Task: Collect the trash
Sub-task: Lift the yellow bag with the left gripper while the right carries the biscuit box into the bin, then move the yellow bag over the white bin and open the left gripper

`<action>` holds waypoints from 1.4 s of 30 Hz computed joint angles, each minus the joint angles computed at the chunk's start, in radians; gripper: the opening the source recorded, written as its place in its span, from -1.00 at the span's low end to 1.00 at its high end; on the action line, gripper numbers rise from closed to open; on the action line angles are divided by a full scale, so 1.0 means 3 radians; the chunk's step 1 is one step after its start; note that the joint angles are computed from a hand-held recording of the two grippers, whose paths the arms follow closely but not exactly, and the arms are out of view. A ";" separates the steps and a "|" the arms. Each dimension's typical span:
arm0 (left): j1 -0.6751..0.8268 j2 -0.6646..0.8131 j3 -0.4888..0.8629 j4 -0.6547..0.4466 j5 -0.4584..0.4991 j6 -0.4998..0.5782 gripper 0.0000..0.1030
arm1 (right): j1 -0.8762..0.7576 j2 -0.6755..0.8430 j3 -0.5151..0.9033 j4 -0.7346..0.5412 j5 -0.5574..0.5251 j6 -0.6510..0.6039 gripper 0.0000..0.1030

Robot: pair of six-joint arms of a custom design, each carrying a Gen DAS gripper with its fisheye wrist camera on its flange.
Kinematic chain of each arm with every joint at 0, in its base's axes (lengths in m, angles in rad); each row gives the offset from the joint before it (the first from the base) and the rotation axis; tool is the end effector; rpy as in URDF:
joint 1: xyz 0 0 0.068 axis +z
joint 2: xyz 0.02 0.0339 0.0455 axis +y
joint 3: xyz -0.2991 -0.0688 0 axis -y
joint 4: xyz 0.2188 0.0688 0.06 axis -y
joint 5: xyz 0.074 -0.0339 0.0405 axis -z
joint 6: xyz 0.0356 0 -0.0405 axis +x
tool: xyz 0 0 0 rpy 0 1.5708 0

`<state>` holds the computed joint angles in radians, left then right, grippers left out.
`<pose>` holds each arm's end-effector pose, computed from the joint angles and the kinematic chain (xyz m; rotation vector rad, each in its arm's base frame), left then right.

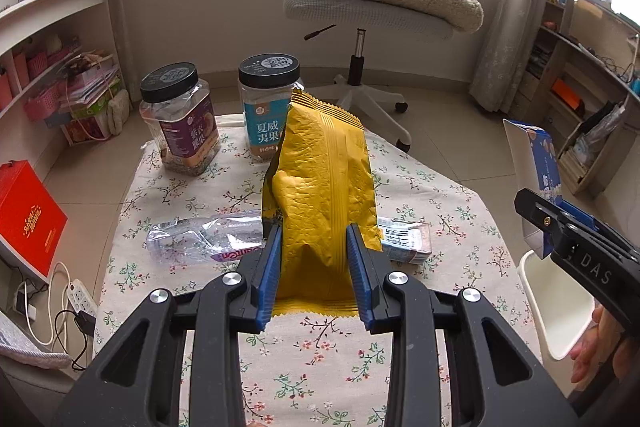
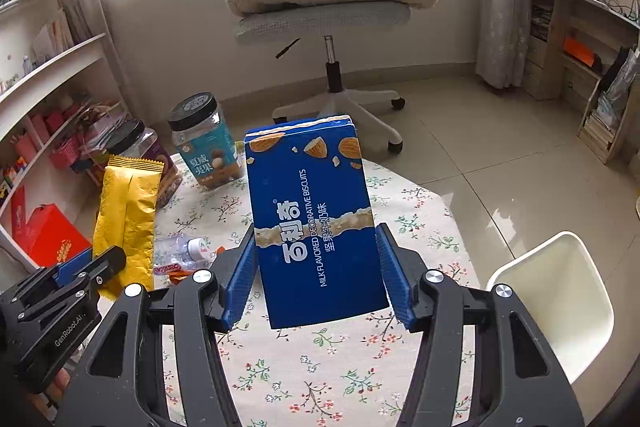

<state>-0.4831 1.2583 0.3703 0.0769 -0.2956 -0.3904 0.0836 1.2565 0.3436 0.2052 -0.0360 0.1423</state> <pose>0.1705 -0.0777 0.1879 -0.0304 2.3384 -0.0793 0.1913 0.0173 0.1903 0.0481 2.2825 0.1593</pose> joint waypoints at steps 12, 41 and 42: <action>-0.0647 0.0330 0.0182 0.0058 -0.0307 -0.0275 -0.37 | -0.1432 -0.0258 0.0022 -0.0277 -0.0692 -0.0574 0.05; -0.2112 0.1816 0.1540 0.0009 -0.0567 -0.0673 -0.37 | -0.4276 0.0872 0.0841 -0.0340 -0.1809 -0.1361 0.69; -0.2145 0.1887 0.1618 -0.0006 -0.0532 -0.0678 -0.37 | -0.4336 0.0907 0.0874 -0.0320 -0.1816 -0.1377 0.69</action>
<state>-1.1267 1.8244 0.8556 0.0752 -0.4552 -0.5937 -1.2172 1.5287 0.6057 0.1092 -0.5809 -0.2709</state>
